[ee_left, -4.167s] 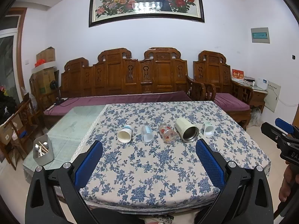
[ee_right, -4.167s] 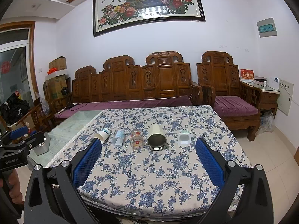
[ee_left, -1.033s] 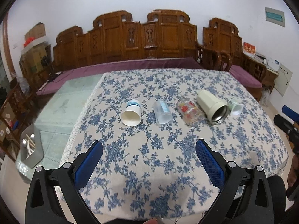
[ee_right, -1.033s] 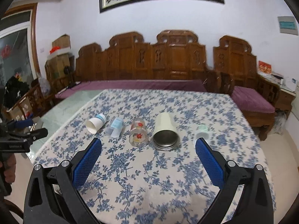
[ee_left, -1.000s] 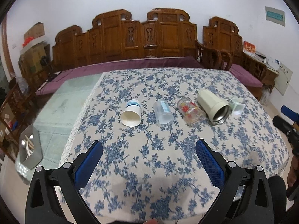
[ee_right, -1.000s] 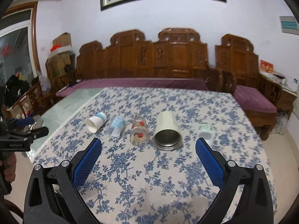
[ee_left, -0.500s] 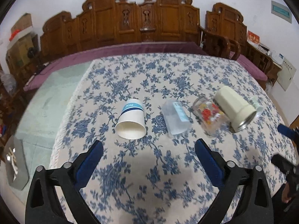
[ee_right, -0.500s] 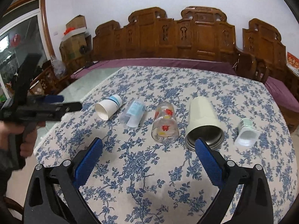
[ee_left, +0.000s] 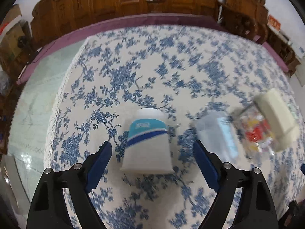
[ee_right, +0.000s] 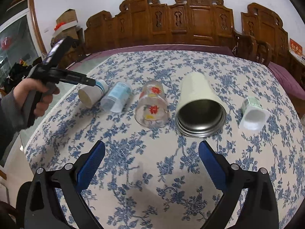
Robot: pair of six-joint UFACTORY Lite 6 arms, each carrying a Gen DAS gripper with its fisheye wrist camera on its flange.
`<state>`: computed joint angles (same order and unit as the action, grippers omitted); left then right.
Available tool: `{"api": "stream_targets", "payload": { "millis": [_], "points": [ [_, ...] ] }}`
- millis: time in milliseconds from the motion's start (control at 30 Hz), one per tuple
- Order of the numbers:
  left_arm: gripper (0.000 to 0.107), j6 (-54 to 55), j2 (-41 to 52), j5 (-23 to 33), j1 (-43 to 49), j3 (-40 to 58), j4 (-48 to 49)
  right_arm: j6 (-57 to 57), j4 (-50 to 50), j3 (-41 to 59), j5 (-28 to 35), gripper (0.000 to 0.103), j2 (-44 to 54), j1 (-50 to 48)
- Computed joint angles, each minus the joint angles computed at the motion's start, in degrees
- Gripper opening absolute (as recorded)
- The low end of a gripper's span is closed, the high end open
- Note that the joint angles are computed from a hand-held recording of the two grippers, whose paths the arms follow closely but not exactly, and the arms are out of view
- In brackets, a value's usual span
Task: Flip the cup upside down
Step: 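Move the left tool to the white blue-striped paper cup and close on it, then lift the paper cup with the left tool and carry it toward the right tool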
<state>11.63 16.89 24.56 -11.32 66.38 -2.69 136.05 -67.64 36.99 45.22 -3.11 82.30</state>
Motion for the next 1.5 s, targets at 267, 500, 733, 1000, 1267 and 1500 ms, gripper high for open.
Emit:
{"api": "stream_targets", "payload": {
  "millis": [267,500,733,1000,1267,1500],
  "points": [
    [0.072,-4.87,13.84,8.49,-0.60,14.03,5.28,1.44,0.98,-4.67,0.64,0.099,-4.60,0.63],
    [0.055,-9.31,16.31,10.94,-2.39,16.49,10.27,1.38,2.96,-6.62,2.24,0.099,-7.52,1.89],
    [0.055,-7.24,-2.79,9.55,-5.17,1.63,7.98,1.25,6.71,-5.51,9.08,0.099,-10.21,8.14],
    [0.055,-11.17,-25.84,11.61,-15.44,-12.88,4.93,3.27,13.12,-2.13,23.00,0.099,-12.53,20.93],
    [0.055,-32.10,-40.24,12.72,-36.59,-23.82,10.45,10.20,20.26,-0.23,35.71,0.099,-13.32,34.37],
    [0.055,-51.04,-40.74,8.63,-50.49,-30.39,18.62,17.38,25.81,0.15,42.47,0.099,-12.46,43.54]
  ]
}}
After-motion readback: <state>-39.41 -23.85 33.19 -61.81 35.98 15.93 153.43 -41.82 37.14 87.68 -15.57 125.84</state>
